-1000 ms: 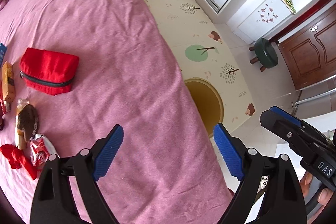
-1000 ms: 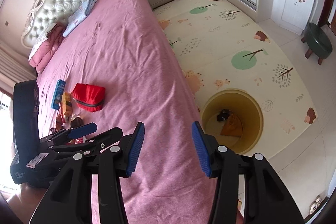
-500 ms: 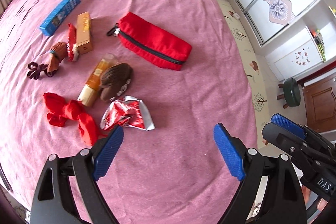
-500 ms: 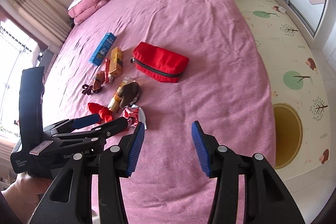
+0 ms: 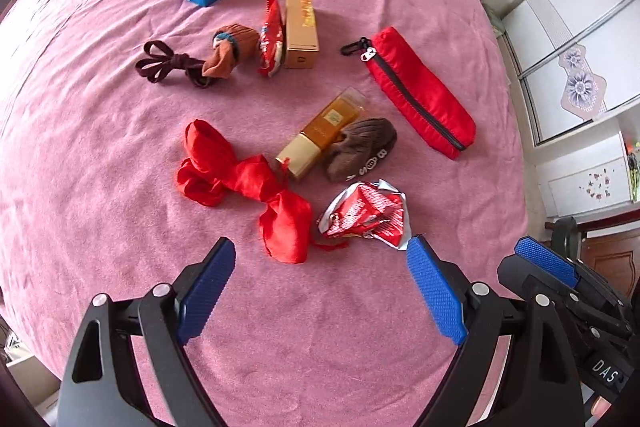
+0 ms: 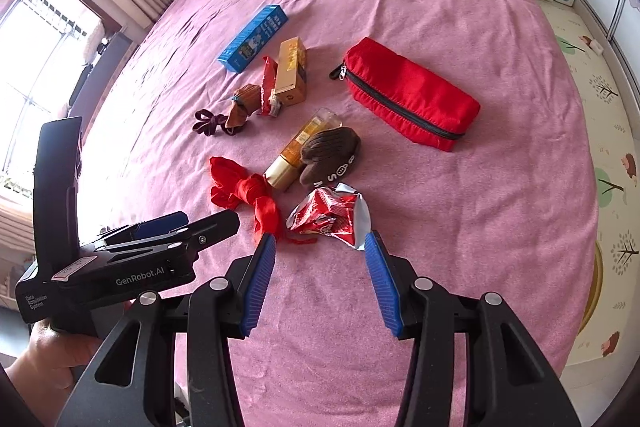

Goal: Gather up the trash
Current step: 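Move both open tools back over the remaining items on the bed, then grasp the red cloth with the left tool while the right tool grasps the snack wrapper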

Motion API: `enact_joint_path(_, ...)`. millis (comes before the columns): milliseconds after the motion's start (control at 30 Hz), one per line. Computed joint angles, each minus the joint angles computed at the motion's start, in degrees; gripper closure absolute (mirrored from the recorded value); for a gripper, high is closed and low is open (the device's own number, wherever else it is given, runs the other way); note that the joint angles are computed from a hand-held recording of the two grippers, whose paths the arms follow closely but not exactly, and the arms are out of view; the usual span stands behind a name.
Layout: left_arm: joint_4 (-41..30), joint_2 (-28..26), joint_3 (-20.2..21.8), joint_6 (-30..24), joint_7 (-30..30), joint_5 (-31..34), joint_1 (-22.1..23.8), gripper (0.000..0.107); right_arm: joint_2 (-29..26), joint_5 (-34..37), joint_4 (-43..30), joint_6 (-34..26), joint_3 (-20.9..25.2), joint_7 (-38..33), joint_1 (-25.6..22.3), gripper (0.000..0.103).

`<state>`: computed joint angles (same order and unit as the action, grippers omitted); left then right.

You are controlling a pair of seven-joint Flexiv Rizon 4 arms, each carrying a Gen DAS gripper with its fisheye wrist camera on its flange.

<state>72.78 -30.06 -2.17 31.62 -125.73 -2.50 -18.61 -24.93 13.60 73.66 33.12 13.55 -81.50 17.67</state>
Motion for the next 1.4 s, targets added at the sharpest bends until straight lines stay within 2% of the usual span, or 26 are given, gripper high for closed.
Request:
enact_joint_path(367,4.57,-0.55,0.48,2.4,-2.04,-2.33,2.74,0.02,-6.31,-1.36,-6.23,-3.32,0.02,0.95,2.19,0.056)
enact_joint_path(967,-0.11,-8.58,0.28,1.15,-3.85,-6.15,4.68,0.02,-11.05,-1.83,-9.52,-6.69,-0.09,2.24,1.92,0.056)
enact_joint_path(1033,-0.23,-9.46,0.01,1.51,-4.11,-6.98,5.0,0.017,-11.41,-1.77,-9.75,-7.2,-0.14,2.42,1.8,0.056)
enact_joint_path(1133,-1.28,-10.69,0.37,0.39,-5.35,-7.23,4.93,0.019,-12.01,-1.26,-10.35,-8.09,-0.06,2.76,1.48,0.053)
enact_joint_path(1200,-2.98,-11.23,1.15,-1.75,-6.69,-6.05,4.25,0.023,-12.26,-1.18,-10.56,-8.36,-0.05,2.85,1.42,0.049)
enact_joint_path(1267,-5.52,-11.81,2.13,-5.42,-7.53,-3.75,3.31,0.041,-12.45,-1.09,-10.68,-8.46,-0.07,3.01,1.4,0.046)
enact_joint_path(1300,-5.45,-11.45,2.37,-6.03,-7.57,-2.85,3.03,0.045,-12.63,-0.97,-10.86,-8.63,-0.01,3.04,1.35,0.045)
enact_joint_path(1400,-1.3,-9.0,1.68,-2.85,-6.88,-3.15,3.67,0.062,-13.28,-1.35,-11.37,-8.83,-0.22,3.4,1.75,0.043)
